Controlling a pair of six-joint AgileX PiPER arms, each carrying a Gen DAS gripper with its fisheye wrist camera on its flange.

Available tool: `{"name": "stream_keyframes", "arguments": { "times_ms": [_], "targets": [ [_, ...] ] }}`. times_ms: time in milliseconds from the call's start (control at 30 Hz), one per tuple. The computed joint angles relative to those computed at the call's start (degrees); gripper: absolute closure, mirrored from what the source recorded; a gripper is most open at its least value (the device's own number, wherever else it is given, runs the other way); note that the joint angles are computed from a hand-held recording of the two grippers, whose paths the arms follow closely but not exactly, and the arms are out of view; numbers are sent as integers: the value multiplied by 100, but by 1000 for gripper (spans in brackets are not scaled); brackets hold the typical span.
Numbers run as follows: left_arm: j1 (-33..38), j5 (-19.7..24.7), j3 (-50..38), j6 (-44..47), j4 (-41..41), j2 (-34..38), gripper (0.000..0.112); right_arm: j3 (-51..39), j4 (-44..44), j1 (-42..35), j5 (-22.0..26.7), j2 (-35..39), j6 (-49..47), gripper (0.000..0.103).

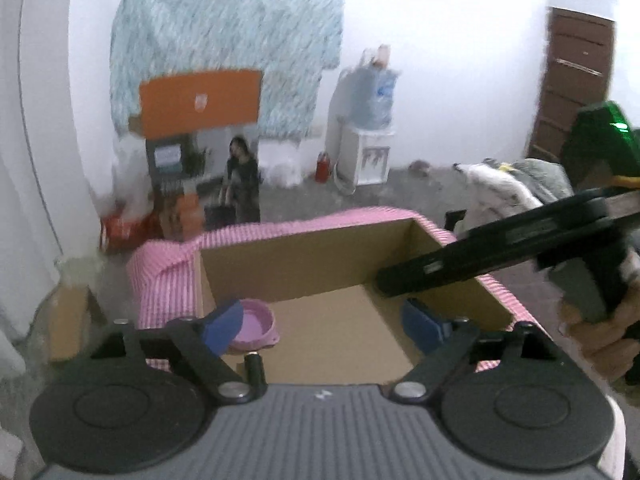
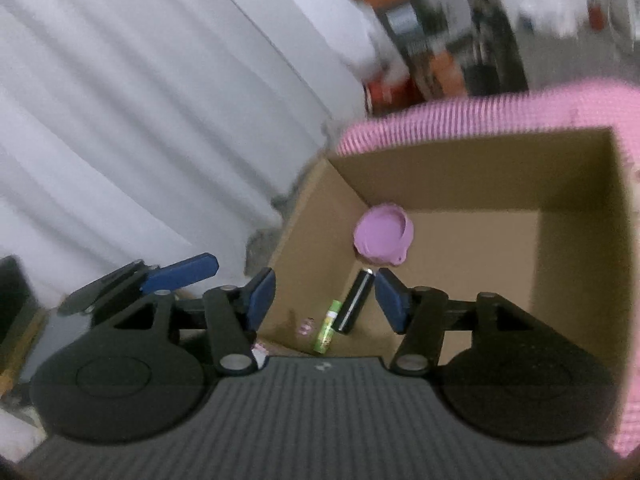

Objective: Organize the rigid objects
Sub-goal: 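Move the right gripper back toward the black oval case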

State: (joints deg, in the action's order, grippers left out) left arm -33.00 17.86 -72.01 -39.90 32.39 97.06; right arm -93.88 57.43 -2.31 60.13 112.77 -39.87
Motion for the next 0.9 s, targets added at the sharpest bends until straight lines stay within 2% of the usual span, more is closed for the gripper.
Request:
{"name": "stream_keyframes", "arguments": {
  "times_ms": [167, 333, 433, 500, 600, 633, 700, 800, 867, 900],
  "targets": [
    [-480, -315, 867, -961, 897, -476, 19, 2529, 1091, -1020, -224, -1853, -1938, 37],
    [-912, -591, 1407, -1277, 1036, -286, 19, 4402, 1316, -1913, -289, -2803, -2897, 36],
    [-1235, -612, 1550, -1681, 1464, 118, 20, 5196, 1310, -2265, -243, -2822, -3095, 36],
    [-1415, -628, 1620, -1716, 1575, 408, 26, 5629, 1392, -2348, -226, -2564, -3194, 40],
    [-1628, -441, 1407, -1157, 1125, 931, 43, 5955, 1465, -2403, -264, -2150, -3252, 53],
    [-1691, -339, 1340, -1139, 1140, 1075, 45, 6013, 1489, -2358, -347, -2035, -3236, 59],
    [-1853, -40, 1170, -1614, 1647, 1344, 52, 6103, 1535, -2240, -538, -1854, -3201, 66],
    [-2053, 222, 1102, -2697, 2735, 1572, 54, 6178, 1663, -2065, -733, -1714, -3258, 69],
    [-2090, 266, 1056, -3014, 2973, 1623, 55, 6156, 1660, -2038, -799, -1674, -3305, 71],
    [-2085, 257, 1048, -3021, 2906, 1629, 59, 6119, 1711, -1967, -851, -1615, -3330, 71]
  ]
}}
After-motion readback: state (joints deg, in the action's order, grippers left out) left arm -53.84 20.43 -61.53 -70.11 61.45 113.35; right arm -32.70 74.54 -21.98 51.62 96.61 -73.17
